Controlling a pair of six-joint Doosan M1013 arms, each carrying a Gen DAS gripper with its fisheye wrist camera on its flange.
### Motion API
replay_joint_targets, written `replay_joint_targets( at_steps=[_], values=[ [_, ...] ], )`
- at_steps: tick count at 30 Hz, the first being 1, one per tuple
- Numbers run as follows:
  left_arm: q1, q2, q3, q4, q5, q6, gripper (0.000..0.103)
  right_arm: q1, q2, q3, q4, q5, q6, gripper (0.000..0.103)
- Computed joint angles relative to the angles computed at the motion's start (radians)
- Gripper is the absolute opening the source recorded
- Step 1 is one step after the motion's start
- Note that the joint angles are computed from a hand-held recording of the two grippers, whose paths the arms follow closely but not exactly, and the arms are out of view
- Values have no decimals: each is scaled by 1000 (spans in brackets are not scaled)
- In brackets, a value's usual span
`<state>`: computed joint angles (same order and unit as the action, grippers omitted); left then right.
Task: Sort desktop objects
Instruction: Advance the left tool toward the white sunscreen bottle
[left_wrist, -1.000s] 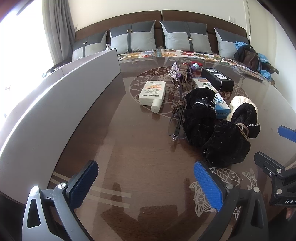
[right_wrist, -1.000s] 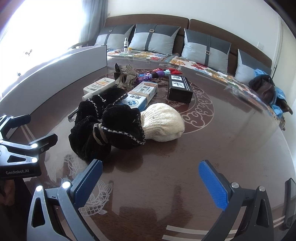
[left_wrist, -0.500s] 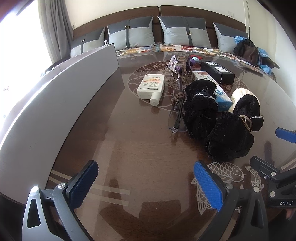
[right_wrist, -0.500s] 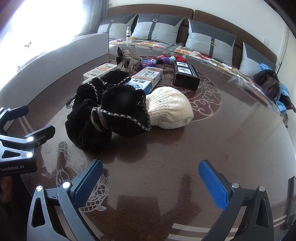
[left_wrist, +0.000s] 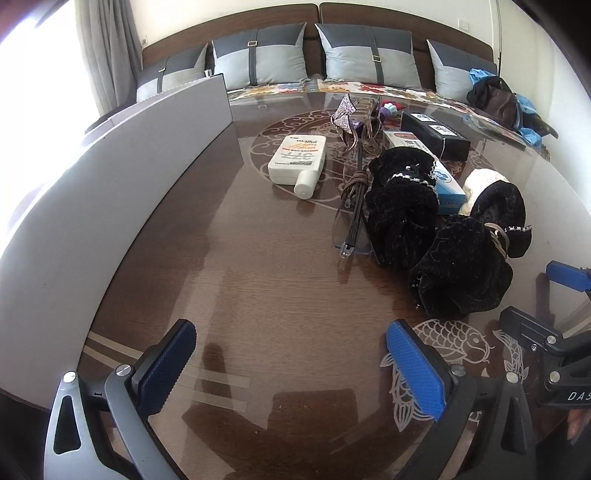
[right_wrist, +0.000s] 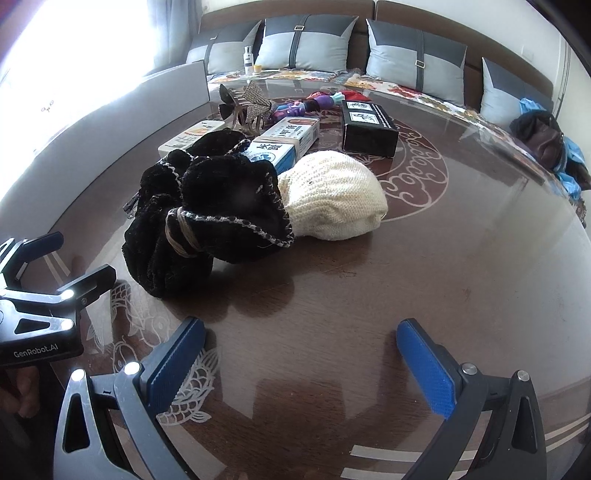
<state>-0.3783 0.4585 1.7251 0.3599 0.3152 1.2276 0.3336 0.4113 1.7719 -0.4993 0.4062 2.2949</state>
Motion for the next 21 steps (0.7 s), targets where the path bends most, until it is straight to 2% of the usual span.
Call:
replay_joint_targets(
  at_steps=[9, 14, 21],
  values=[
    [8, 7, -12, -111, 8, 88, 103, 2, 0, 3, -26, -7, 26, 103],
    [25, 15, -26, -293, 27, 248, 103, 2, 0, 3, -30, -7, 32, 103],
    [25, 17, -28, -305, 27, 273, 103, 2, -1, 4, -31, -8, 33, 103]
  ],
)
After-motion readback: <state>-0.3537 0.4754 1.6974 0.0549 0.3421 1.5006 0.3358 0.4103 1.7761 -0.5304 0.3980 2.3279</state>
